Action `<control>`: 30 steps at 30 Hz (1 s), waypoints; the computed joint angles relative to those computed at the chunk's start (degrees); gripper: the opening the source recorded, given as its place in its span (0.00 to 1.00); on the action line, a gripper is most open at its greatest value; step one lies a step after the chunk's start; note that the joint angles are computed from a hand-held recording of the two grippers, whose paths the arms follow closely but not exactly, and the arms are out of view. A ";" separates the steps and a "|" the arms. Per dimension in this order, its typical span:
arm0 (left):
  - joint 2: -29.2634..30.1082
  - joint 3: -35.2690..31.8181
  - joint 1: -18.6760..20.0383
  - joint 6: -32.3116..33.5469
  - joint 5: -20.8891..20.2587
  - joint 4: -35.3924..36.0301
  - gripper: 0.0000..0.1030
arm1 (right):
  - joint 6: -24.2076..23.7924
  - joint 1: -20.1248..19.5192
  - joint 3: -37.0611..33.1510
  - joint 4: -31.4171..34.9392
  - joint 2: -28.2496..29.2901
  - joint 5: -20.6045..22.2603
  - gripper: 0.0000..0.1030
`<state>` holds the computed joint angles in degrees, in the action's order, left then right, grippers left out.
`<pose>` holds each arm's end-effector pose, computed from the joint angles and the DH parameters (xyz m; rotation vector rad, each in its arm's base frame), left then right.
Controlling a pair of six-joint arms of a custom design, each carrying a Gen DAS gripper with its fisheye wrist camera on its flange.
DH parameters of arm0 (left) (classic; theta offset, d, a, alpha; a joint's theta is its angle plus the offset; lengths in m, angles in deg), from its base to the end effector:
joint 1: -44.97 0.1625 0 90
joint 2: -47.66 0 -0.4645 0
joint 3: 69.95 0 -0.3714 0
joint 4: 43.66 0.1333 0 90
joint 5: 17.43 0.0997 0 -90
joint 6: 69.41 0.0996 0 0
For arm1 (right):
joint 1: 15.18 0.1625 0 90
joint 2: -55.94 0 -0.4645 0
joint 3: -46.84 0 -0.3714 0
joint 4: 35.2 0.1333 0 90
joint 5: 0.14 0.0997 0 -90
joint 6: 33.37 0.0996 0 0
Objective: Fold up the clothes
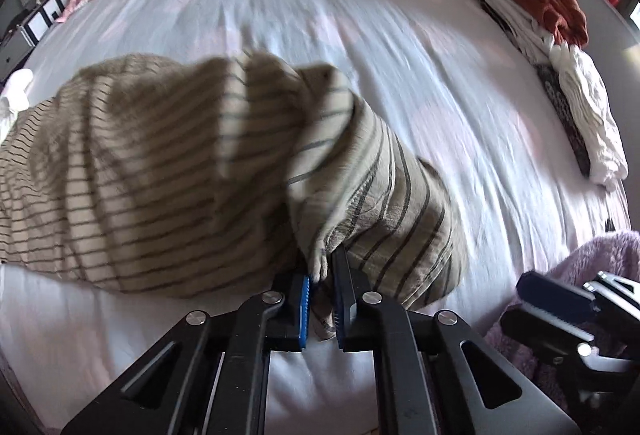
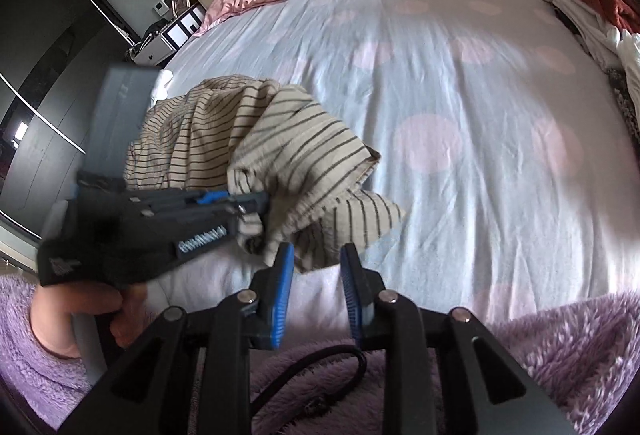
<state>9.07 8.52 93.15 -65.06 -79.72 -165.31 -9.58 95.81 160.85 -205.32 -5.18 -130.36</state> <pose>-0.3557 -0.6669 0.1126 1.0777 2.4090 -0.0293 0.2693 -0.5092 0.2510 -0.2847 -2.5116 0.9150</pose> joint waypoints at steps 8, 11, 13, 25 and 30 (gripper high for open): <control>0.05 -9.37 1.89 4.45 7.69 -0.28 0.08 | -8.18 0.85 -6.05 2.49 2.23 -2.60 0.23; 1.68 -15.89 3.67 6.62 11.94 0.82 0.08 | -12.71 0.96 -8.24 0.28 3.27 -3.27 0.23; 2.08 -19.05 5.28 6.87 14.20 1.91 0.08 | -16.44 0.63 -9.87 -1.51 4.30 -3.65 0.23; 3.68 -22.24 13.62 2.03 11.98 2.74 0.08 | -29.06 -4.26 -21.49 6.30 11.59 -0.01 0.24; 4.08 -23.06 14.29 0.98 10.66 3.20 0.09 | -32.94 -5.47 -23.10 6.95 14.56 5.63 0.52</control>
